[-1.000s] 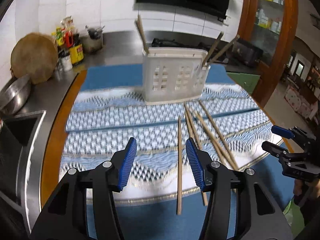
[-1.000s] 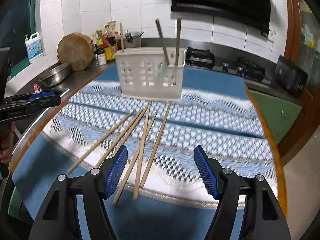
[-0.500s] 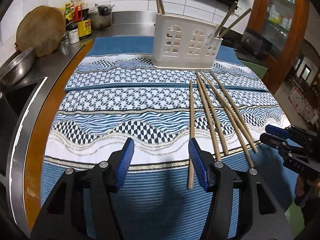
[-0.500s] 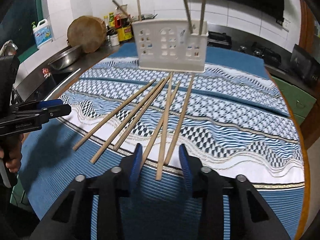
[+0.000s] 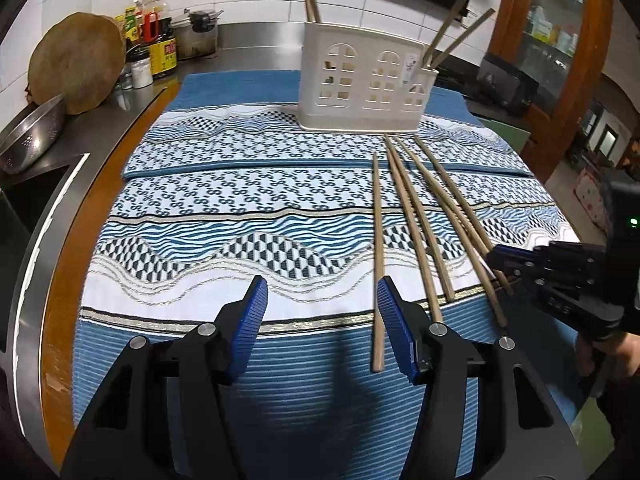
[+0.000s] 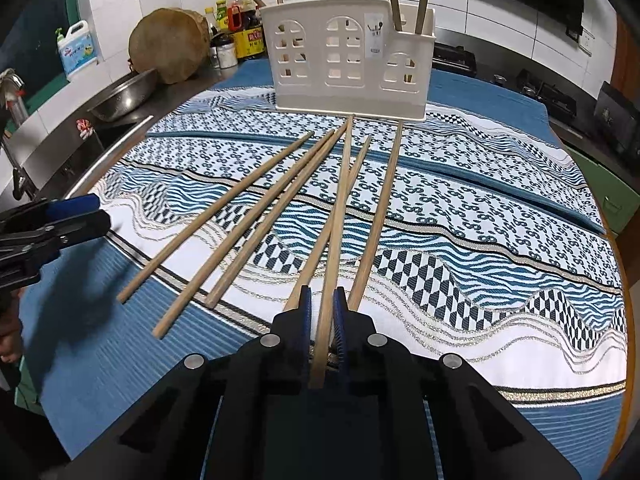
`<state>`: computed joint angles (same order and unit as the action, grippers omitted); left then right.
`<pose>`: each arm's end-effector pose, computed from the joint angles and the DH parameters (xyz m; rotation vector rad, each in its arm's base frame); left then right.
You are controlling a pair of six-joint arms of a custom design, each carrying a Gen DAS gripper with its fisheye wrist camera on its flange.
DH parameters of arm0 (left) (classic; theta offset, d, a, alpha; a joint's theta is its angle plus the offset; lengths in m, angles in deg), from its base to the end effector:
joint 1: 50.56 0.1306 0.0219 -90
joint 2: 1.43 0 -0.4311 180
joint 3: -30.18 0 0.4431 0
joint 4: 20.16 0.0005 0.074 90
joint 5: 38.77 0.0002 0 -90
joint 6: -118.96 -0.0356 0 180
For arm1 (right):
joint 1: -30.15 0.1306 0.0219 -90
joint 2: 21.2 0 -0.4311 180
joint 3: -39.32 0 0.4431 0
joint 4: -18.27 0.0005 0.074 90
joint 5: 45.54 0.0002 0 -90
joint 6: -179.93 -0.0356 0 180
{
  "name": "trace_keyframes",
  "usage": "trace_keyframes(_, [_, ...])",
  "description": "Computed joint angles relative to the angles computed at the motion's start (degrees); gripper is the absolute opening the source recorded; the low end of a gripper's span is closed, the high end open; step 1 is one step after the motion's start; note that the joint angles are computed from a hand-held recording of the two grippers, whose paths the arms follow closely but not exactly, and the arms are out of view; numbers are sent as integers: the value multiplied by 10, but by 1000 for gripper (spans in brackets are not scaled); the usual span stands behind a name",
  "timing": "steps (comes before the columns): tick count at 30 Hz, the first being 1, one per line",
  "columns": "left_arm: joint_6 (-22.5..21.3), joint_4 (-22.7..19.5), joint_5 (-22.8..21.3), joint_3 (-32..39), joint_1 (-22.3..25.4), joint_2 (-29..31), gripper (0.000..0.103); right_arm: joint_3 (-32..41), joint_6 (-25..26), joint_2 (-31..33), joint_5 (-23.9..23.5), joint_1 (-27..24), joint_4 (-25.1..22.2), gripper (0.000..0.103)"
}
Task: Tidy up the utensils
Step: 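Move both open grippers back down toward the loose chopsticks, then grasp a chopstick with the left gripper while the right gripper grasps another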
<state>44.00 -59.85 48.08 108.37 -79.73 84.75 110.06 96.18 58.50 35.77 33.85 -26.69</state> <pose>0.4422 -0.2452 0.4180 0.2723 2.4066 -0.2911 0.4454 0.0337 0.3974 -0.2789 2.4891 0.1721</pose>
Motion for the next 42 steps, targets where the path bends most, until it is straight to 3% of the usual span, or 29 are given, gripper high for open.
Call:
trace_keyframes(6, [-15,2,7,3,-11,10,54,-3,5,1,7,1,2,11])
trace_keyframes(17, [-36,-15,25,29,-26,59,30,-9,-3,-4,8,0,7,9])
trace_keyframes(23, [-36,-10,10,35,-30,68,21,-12,-7,-6,7,-1,11,9])
trace_keyframes(31, [-41,-9,-48,39,-50,73,7,-17,-14,-16,14,-3,19,7])
trace_keyframes(42, [-16,6,-10,38,-36,54,5,-7,-14,-53,5,-19,27,7])
